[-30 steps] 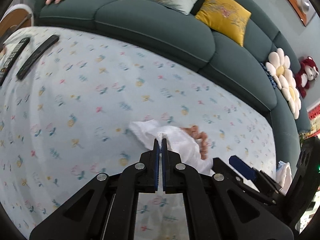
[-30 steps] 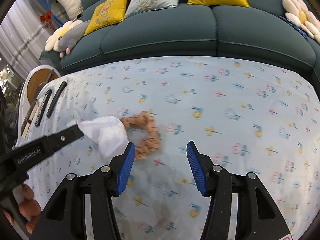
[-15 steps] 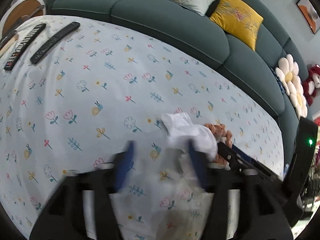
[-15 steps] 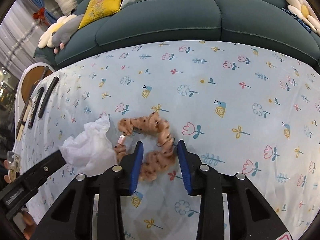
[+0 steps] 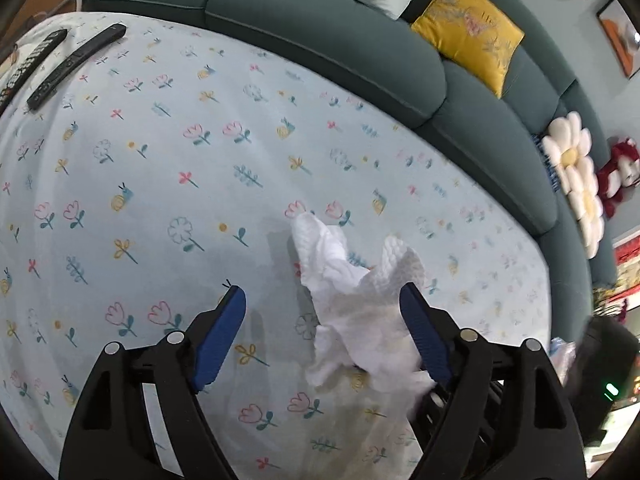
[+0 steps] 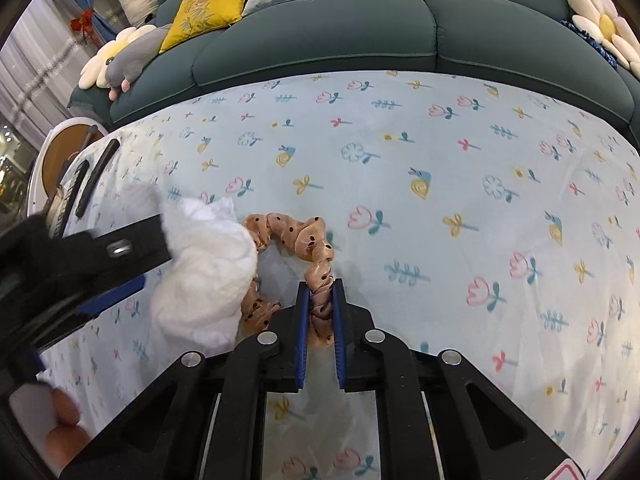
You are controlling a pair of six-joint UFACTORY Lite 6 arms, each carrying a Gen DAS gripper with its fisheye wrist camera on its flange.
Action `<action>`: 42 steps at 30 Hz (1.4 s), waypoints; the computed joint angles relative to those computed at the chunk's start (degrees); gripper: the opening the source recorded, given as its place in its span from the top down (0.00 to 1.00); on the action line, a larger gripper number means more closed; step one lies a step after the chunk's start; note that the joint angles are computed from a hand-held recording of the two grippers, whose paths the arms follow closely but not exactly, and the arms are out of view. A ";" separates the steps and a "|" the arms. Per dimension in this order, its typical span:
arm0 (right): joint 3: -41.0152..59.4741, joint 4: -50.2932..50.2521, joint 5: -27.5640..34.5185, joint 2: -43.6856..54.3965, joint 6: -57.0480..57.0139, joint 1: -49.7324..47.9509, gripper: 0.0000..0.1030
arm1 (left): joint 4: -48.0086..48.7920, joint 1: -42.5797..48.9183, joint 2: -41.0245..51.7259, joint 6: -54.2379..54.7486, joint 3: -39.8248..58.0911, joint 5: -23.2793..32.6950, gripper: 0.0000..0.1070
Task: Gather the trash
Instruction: 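Grasp the white tissue with the left tool while the right tool grasps the tan scrunchie, then carry the tissue and tan scrunchie over the wastebasket and open both tools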
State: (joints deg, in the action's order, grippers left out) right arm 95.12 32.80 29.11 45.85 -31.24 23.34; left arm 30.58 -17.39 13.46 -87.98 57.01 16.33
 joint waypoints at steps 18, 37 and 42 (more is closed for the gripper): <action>-23.78 10.02 -1.66 -16.01 -13.66 -8.98 0.91 | 2.59 -11.41 -6.06 -8.39 -4.29 4.10 0.92; -39.12 13.07 17.60 -43.80 -29.72 -36.68 0.91 | 3.53 -41.19 3.14 -16.97 23.04 32.08 0.92; -31.25 14.54 27.54 -44.94 -31.71 -45.94 0.91 | 4.32 -44.48 10.73 -11.75 40.32 41.76 0.93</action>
State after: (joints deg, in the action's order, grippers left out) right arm 63.87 47.34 56.65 0.91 -62.96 -22.60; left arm 34.90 -61.87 24.20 -99.73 97.33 58.09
